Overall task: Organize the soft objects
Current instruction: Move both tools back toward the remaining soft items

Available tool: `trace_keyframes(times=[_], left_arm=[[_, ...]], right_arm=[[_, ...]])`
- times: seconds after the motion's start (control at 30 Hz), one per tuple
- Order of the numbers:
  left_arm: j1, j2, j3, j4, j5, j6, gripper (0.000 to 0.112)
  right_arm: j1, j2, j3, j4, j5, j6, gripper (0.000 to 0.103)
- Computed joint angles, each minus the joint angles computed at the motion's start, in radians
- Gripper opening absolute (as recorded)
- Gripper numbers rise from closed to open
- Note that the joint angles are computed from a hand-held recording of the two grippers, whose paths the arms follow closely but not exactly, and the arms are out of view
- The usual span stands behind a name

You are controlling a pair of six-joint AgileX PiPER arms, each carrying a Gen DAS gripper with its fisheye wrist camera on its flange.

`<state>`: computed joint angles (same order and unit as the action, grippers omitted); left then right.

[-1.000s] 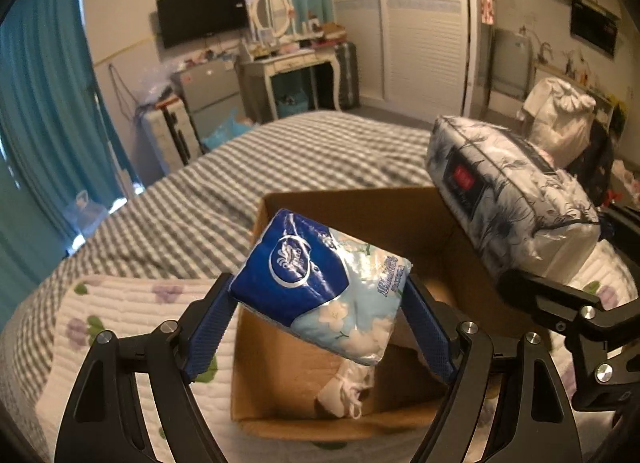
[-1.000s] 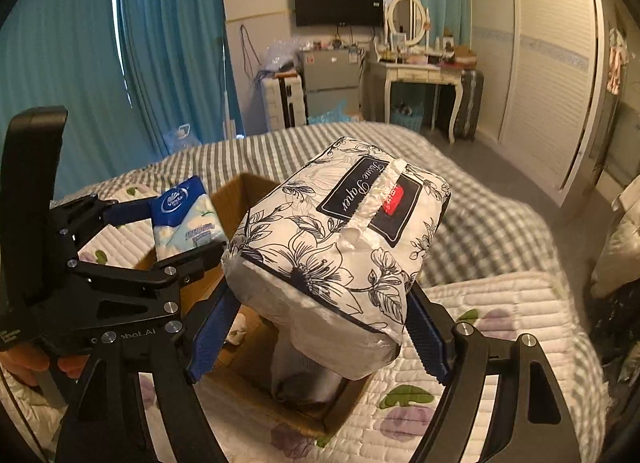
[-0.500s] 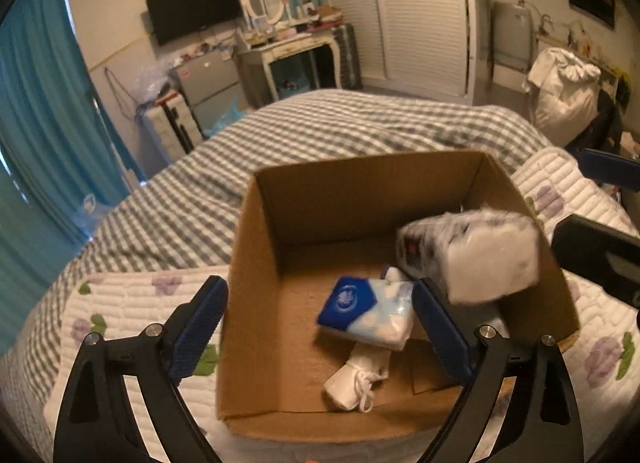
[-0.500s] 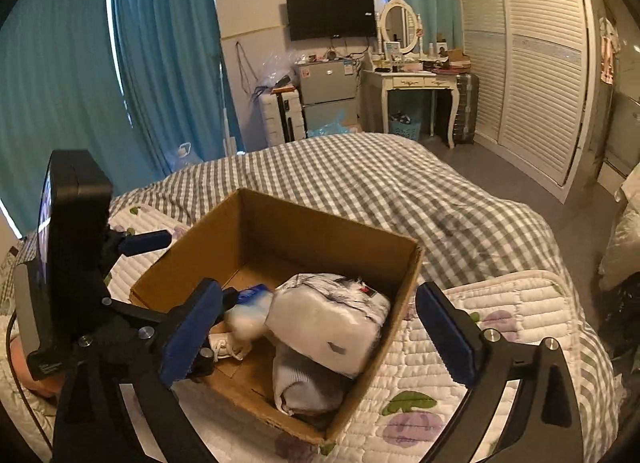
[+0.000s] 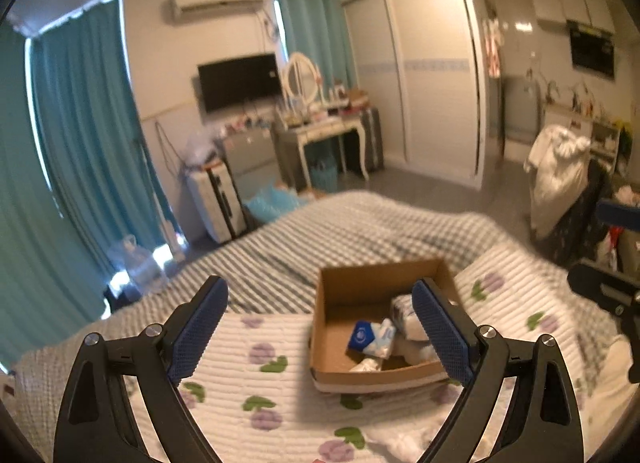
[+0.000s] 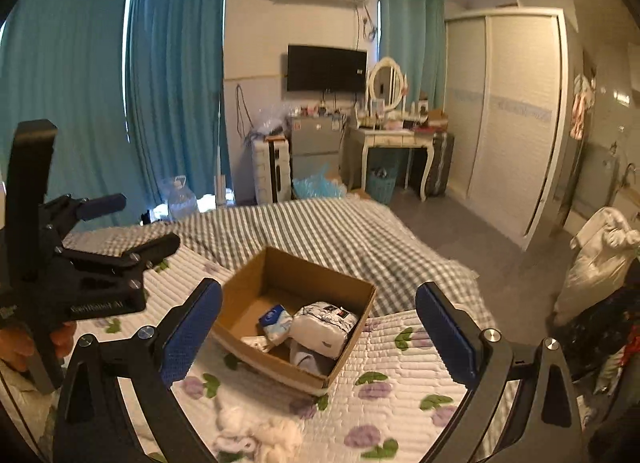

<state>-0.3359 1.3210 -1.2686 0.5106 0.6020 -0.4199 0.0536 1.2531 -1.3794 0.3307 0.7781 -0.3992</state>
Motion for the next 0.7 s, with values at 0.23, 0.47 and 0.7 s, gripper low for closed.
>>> trace_keyframes(times=[0.23,0.47,0.7], left_arm=[[-0.075,-0.223,0.038,0.032,0.152,-0.028,0.102],[-0.068,-0.344,0.208,-0.004,0.172,-0.043,0.102],[0.049,-0.409,0.507,-0.091,0.029,-0.039,0.102]], right_arm=[[0.075,-0.204,-0.002,-0.119,0.194,0.146,0.098],[0.281,-0.346,0.168,-0.271,0.265,0.340,0.098],[0.505,-0.377,0.524,-0.458,0.087,0.682,0.098]])
